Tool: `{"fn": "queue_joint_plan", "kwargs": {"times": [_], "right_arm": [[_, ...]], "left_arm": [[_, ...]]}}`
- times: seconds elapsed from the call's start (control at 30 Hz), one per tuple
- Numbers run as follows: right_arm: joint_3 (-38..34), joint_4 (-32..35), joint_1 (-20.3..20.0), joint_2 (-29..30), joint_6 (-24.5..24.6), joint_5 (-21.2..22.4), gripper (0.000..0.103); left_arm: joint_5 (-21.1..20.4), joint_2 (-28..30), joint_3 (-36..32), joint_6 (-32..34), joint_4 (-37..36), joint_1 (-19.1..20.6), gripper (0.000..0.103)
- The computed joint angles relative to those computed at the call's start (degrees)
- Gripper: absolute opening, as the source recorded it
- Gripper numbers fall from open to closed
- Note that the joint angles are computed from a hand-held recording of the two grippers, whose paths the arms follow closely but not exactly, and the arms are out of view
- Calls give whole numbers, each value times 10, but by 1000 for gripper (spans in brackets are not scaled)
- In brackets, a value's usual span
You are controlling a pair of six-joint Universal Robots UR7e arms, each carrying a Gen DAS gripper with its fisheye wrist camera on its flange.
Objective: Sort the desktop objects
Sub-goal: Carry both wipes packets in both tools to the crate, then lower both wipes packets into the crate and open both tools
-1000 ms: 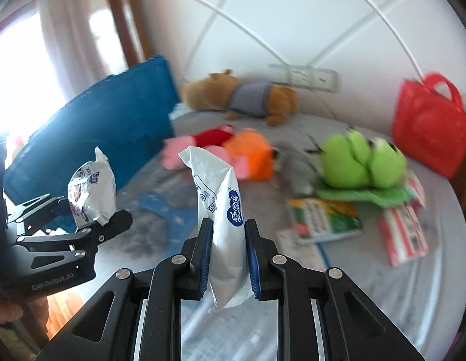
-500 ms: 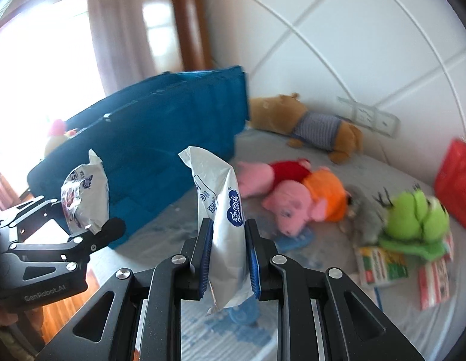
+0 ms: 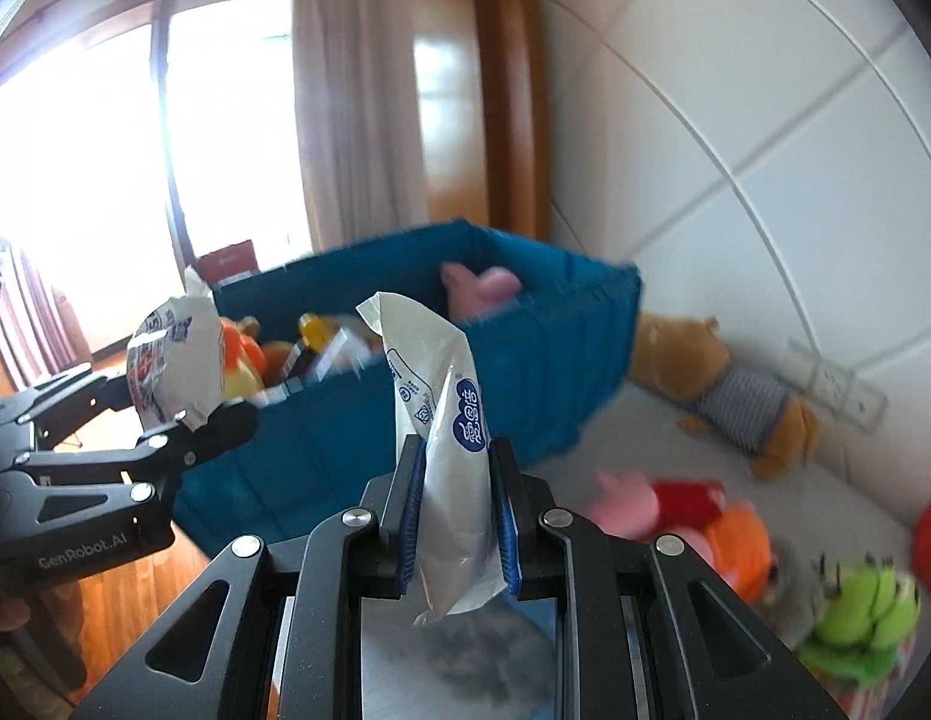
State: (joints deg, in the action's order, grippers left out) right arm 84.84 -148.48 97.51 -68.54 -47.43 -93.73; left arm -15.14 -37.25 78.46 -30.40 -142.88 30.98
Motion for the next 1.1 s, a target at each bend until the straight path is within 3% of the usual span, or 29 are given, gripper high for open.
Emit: {"fn": "queue_joint_plan", "kwargs": {"times": [0.17,0.27,0.5,0.77,0.87,0.9,0.93,0.97,1.0,1.03,1.1], "right_arm": [[-53,-13,42,64,20,-9,21],[-93,-33,72,118,39,-26,21],[-198,-39,114,240,101,-83,21],[-269,-35,127,316,140,-150,21],[-278,-44,128,328,151,-172,23],[-278,-51,129,330,153,-179,23],[-280,-59,130,332,154,-186,29],[-282,-67,131,335,154,-193,45],[-283,-75,131,336,154,-200,57],[-283,-83,132,337,153,-207,81],[-274,-104,134,334,152,-220,88]], "left_arm": [[8,-18,-14,205,-153,21,64],[-10,-42,-28,276,-164,47,64],[-62,-72,-78,329,-89,121,64],[-130,-81,-97,372,-91,169,64],[-152,-81,-102,377,-85,179,68],[-153,-79,-103,376,-82,179,77],[-151,-78,-101,383,-90,180,92],[-148,-76,-99,390,-98,180,100],[-146,-75,-98,401,-112,180,103],[-150,-76,-93,408,-119,180,103],[-160,-81,-89,403,-117,180,103]]}}
